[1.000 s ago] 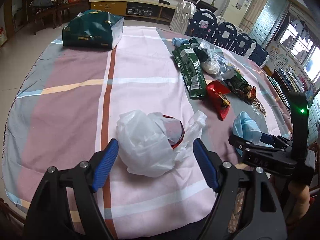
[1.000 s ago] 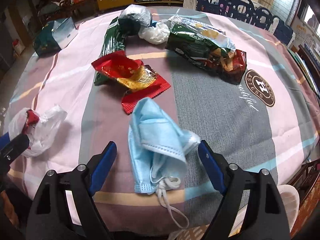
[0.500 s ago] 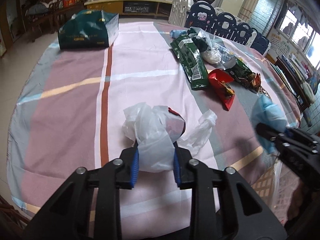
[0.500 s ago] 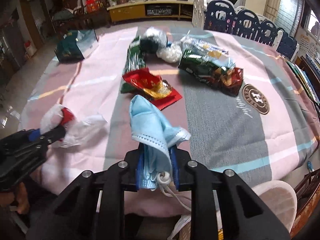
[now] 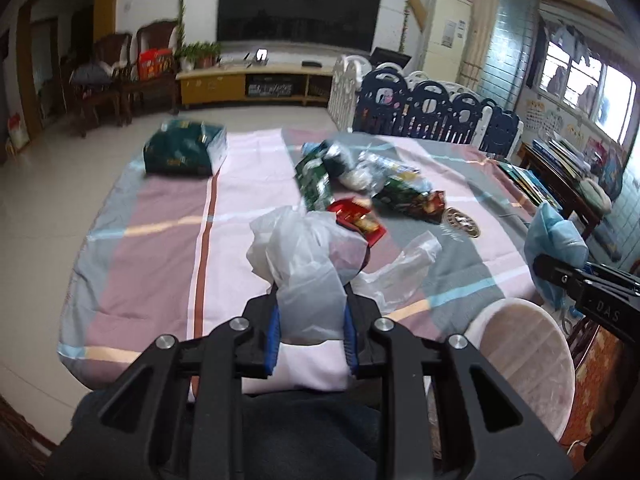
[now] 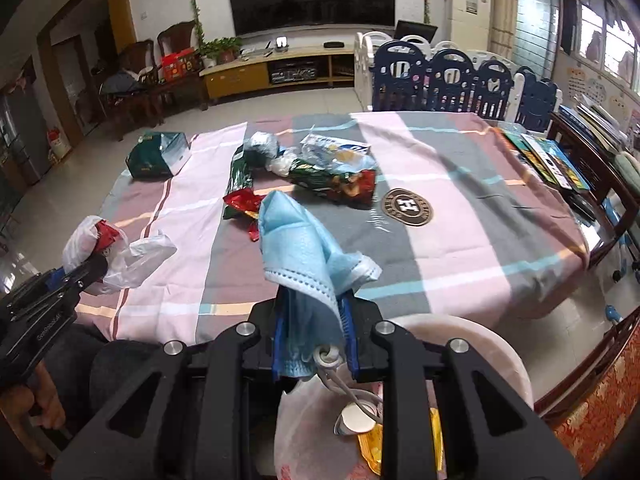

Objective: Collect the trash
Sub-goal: 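Grasp the blue face mask with the right tool while the left tool holds the white bag, then carry the mask and white bag over the wastebasket and open both tools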

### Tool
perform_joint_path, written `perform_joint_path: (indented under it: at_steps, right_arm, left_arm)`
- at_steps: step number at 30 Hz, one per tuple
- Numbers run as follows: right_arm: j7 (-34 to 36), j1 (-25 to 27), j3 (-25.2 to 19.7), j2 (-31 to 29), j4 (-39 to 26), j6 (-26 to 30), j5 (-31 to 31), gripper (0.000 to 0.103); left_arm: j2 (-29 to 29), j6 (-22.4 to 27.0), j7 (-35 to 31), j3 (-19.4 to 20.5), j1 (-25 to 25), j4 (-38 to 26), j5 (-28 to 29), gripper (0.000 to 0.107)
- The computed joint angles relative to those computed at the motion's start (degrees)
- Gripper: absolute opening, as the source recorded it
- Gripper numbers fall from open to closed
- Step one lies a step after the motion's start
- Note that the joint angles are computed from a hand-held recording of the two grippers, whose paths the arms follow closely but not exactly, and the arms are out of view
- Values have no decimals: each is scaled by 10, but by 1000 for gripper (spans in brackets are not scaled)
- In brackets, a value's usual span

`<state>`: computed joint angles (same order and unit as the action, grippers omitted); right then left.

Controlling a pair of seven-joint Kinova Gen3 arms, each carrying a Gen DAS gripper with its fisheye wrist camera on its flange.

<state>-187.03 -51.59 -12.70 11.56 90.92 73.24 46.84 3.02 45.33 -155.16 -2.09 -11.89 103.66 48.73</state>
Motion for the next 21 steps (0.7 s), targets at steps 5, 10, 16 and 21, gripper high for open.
perform_joint_path:
  at_steps: [5,10,16,21]
  right_arm:
    - [-42,-19,-21,-35,14,56,15,24]
    - [-70,-24,-42,-49,20,85,33,24]
    - [-81,-15,-52,-54,30,72,22,24]
    - [-71,-11,-49,-43,24,50,11,24]
  left_arm:
    - [-59,22,-10,-12,17,12,9,27]
    - [-92,37,3,-30,40,27,8,27]
    - [-112,26,21,-42,63,47,-10,27]
    - [-108,19,47,-48,67,42,-27,27]
